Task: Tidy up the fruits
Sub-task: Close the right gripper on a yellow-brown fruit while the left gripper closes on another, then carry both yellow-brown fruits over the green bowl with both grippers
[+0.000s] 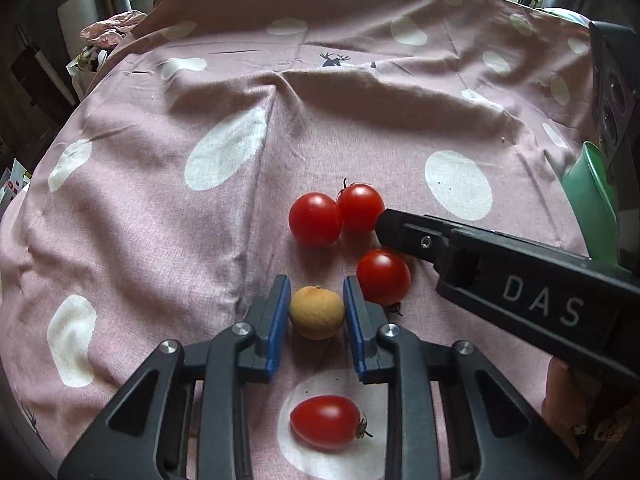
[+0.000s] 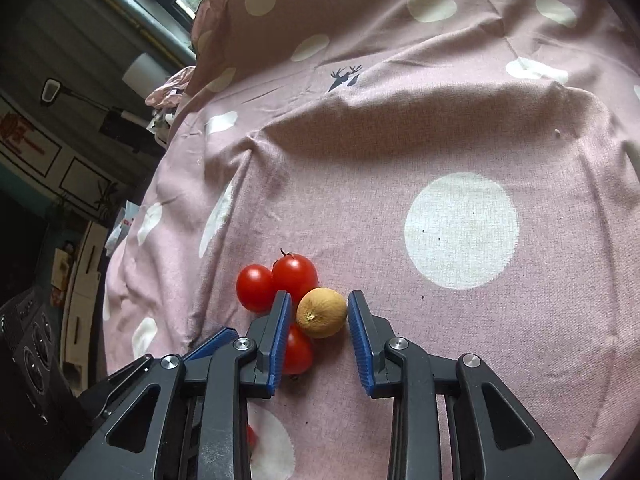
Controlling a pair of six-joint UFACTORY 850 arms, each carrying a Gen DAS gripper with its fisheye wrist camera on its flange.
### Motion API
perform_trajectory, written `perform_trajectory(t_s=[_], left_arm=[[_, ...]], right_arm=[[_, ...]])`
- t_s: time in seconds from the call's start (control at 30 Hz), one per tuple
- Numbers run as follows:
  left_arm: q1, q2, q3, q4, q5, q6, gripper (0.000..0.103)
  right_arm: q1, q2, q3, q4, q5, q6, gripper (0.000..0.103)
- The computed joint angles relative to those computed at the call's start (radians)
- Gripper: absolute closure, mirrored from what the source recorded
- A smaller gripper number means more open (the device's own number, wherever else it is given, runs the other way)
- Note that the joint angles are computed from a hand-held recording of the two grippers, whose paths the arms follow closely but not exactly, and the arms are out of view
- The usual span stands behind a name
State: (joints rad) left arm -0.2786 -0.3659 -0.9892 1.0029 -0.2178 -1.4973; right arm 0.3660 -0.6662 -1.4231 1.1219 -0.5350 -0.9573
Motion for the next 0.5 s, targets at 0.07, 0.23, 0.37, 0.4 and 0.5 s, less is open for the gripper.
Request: perform_trajectory(t_s=[0.07, 0.23, 0.37, 0.4, 0.5], left_arm=[[-0.004, -0.002, 0.002, 0.066, -0.007, -0.064, 0.077], [-0.001, 0.009, 0.02, 0.212, 0.014, -0.232, 0.077], [-0.008, 0.031, 0.039, 0.341, 0.024, -0.372, 0.077], [-0.01, 0.042, 0.048, 0.405, 0.026, -0.439, 0.077], [-0.017, 0.075, 0.072, 0.577, 0.034, -0.613, 0.077]], right_arm=[[0.002, -0.005, -0.002, -0.009, 0.006, 0.006, 0.074], [0.001, -0.005, 0.005, 0.033, 0.006, -0.033, 0.074], [-0.008, 0.006, 0.023, 0.065, 0.002, -0.04, 0.074], [-0.011, 0.013, 0.031, 0.079, 0.001, -0.05, 0.074], [-0.02, 0.046, 0.065, 0.12, 0.007, -0.092, 0.074]])
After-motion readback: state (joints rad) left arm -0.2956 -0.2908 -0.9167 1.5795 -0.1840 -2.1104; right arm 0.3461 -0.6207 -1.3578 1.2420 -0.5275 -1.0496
